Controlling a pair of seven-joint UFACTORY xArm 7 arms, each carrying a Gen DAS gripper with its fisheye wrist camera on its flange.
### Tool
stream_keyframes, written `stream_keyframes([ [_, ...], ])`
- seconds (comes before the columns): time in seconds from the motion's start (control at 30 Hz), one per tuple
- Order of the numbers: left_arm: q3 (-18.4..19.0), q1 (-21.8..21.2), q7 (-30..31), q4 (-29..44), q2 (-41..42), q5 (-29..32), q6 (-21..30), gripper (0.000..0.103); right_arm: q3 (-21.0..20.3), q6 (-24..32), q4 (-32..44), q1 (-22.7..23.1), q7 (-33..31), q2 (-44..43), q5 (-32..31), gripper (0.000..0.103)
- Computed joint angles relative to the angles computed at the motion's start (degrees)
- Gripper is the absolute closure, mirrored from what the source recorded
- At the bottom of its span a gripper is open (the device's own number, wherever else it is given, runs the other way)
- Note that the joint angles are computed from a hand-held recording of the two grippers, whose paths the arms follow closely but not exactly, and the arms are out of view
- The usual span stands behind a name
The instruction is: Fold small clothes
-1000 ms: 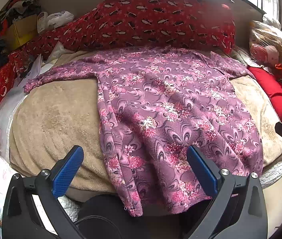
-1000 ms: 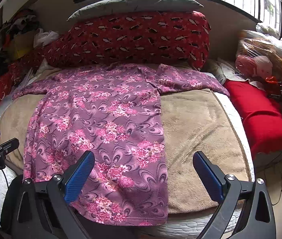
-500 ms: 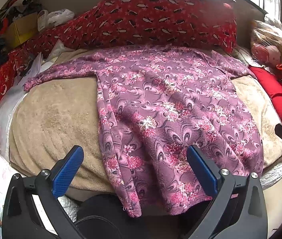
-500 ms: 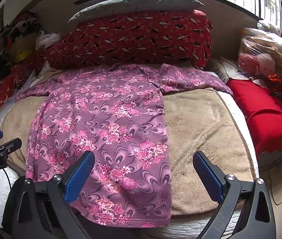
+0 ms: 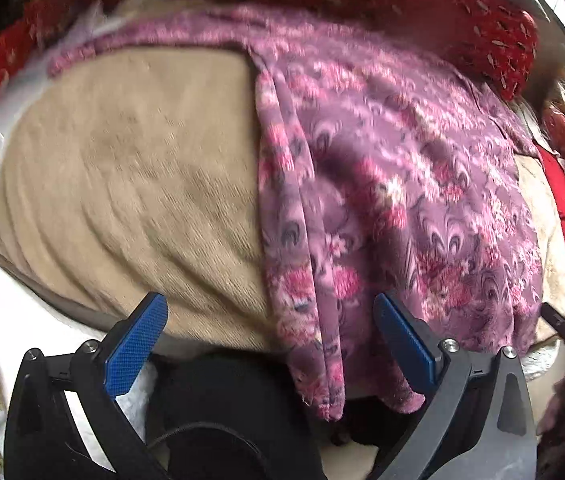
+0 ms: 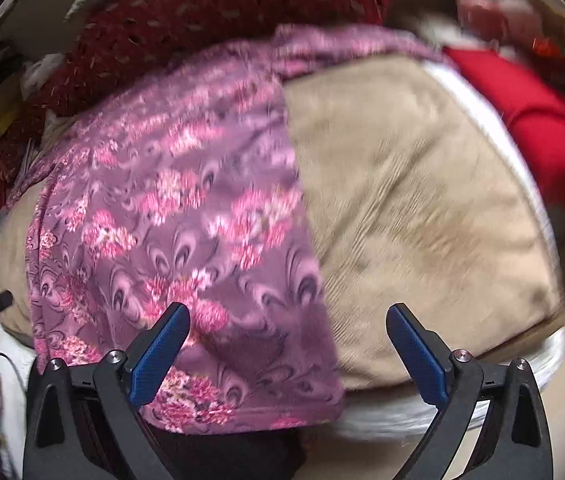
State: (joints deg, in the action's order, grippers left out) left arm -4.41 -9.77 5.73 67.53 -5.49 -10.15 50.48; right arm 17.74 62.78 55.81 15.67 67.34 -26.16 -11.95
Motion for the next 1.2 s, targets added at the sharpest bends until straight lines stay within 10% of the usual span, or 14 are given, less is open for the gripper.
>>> stream_keyframes([
  [0.2,-0.7,-1.2,3.3,2.0,4.2,-4.2,9.7,0.007,-1.8,-2.0,-2.0,1.6,-0.9,3.0,6.1,0.014],
  [0.27,-0.6,-1.0,3.5,3.8,6.1,-5.8,13.9,0.058,-0.4,0.4,-0.9,1.5,0.2,3.8,3.4,0.035],
  [0.3,-0.4,-0.6,3.5,5.4,7.4,-5.9,16.5,0.099,0.1,1.3,-0.4,1.6,0.3,3.8,2.1,0.067],
  [0.33,-0.2,-0.2,3.1,6.4,8.0,-6.3,17.7,0.100,-0.2,0.3,-1.0,2.1,-0.4,2.7,1.9,0.098],
  [0.57,3.4,5.1,6.9,8.7,2.1,-13.4,19.3,0.100,-1.6,-15.3,-8.7,0.7,0.7,-12.8,6.3,0.098],
  [0.93,3.2,6.9,4.3,4.2,0.7,-9.1,15.4,0.097,-2.9,-4.7,-8.8,1.6,-2.0,-9.8,14.5,0.092],
  [1.1,-0.3,2.6,4.7,10.4,4.8,-2.7,4.7,0.044,-1.1,-10.6,-1.7,-4.2,-4.1,-6.0,4.5,0.067],
  [1.2,-1.7,0.1,2.5,14.9,10.1,0.1,2.0,0.043,-0.3,-13.6,4.0,-6.1,-6.8,2.3,-0.9,0.066],
])
